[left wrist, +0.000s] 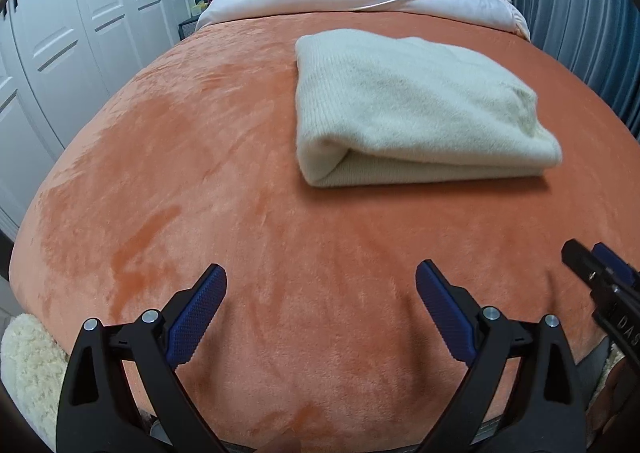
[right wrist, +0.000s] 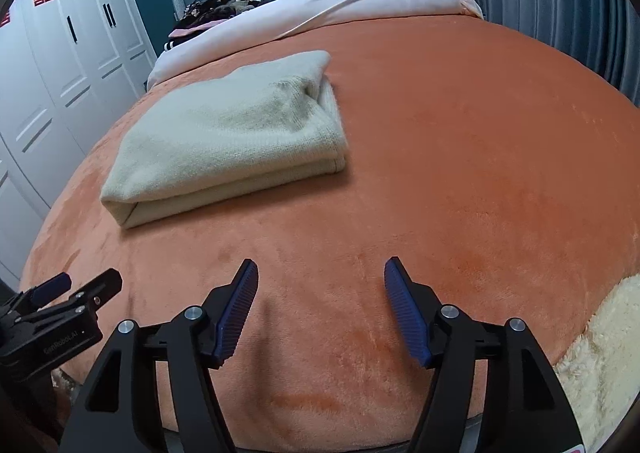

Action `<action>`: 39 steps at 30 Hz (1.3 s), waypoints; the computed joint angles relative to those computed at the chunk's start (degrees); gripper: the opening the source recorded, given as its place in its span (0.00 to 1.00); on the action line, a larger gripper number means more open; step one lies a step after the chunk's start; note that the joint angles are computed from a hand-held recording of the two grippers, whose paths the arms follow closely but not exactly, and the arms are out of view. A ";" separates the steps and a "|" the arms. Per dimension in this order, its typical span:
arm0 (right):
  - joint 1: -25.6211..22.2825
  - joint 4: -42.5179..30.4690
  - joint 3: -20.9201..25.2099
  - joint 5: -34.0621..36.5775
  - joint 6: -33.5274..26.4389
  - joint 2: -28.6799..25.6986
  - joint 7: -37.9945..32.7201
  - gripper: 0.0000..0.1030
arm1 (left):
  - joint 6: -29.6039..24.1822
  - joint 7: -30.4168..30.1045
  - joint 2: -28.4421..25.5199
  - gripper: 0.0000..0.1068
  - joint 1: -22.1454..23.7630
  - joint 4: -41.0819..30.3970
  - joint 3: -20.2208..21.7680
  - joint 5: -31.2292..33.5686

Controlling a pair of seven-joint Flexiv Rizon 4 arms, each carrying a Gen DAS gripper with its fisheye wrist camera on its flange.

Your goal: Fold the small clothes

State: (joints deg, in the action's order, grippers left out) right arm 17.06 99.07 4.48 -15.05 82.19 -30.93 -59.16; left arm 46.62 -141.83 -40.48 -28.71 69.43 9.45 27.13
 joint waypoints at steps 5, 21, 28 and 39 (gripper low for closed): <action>1.97 1.69 -2.82 -1.83 2.74 0.02 1.39 0.71 | 1.05 -2.06 0.32 0.87 -0.31 1.06 0.51 0.71; 8.64 4.41 -11.30 -7.22 5.89 -0.57 7.19 0.77 | 4.76 -3.77 0.26 0.87 0.72 3.60 1.12 0.63; 10.42 5.83 -13.38 -8.61 6.96 -0.02 9.49 0.77 | 5.00 -4.43 0.26 0.87 -0.17 3.22 2.39 2.17; 9.40 5.31 -12.31 -9.47 5.95 -0.13 9.77 0.80 | 5.56 -3.10 -0.50 0.89 0.38 3.10 1.65 1.74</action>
